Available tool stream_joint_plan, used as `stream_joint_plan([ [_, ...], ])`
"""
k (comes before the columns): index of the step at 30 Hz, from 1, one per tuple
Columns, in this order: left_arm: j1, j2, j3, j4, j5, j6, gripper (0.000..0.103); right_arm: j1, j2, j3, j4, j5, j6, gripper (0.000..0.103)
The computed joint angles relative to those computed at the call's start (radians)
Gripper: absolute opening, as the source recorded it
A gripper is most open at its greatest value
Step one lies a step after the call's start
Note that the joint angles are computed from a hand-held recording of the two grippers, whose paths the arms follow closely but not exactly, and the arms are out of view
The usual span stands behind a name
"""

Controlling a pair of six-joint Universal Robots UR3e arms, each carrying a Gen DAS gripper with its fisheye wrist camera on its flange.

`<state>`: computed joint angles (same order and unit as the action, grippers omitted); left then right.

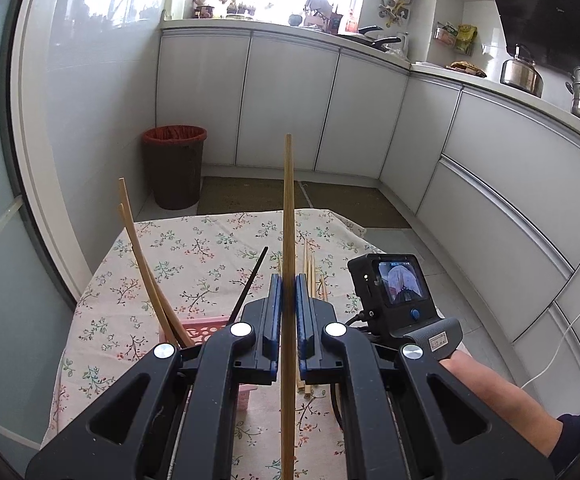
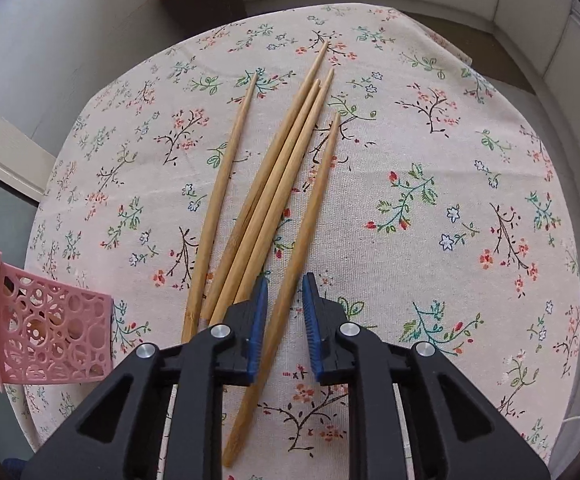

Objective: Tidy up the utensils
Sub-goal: 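Lift the chopstick with the left tool while the right tool grasps another bamboo chopstick, then carry both chopsticks over the pink basket and open both tools to drop them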

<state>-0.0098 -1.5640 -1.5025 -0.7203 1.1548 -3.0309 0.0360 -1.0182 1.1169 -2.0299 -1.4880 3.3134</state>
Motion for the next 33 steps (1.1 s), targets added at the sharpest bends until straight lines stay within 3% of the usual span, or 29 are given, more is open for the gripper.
stream_joint_plan([
  [3, 0.006, 0.002, -0.001, 0.004, -0.004, -0.002, 0.006, -0.018, -0.011, 0.014, 0.001, 0.031, 0.010, 0.008],
  [14, 0.039, 0.001, 0.005, -0.002, -0.037, -0.006, 0.006, -0.103, -0.155, 0.168, -0.080, 0.124, 0.013, 0.007],
  [17, 0.056, 0.009, 0.004, -0.006, -0.062, -0.008, 0.006, -0.120, -0.220, 0.230, -0.212, 0.185, 0.033, 0.007],
  [21, 0.109, 0.026, 0.014, -0.020, -0.126, -0.021, 0.006, -0.134, -0.320, 0.350, -0.506, 0.259, 0.078, 0.007],
  [25, 0.152, 0.042, 0.017, 0.011, -0.125, -0.027, 0.006, -0.107, -0.357, 0.426, -0.783, 0.238, 0.143, 0.007],
  [33, 0.192, 0.042, -0.011, 0.095, -0.098, -0.103, 0.006, -0.035, -0.319, 0.415, -0.992, 0.184, 0.198, 0.007],
])
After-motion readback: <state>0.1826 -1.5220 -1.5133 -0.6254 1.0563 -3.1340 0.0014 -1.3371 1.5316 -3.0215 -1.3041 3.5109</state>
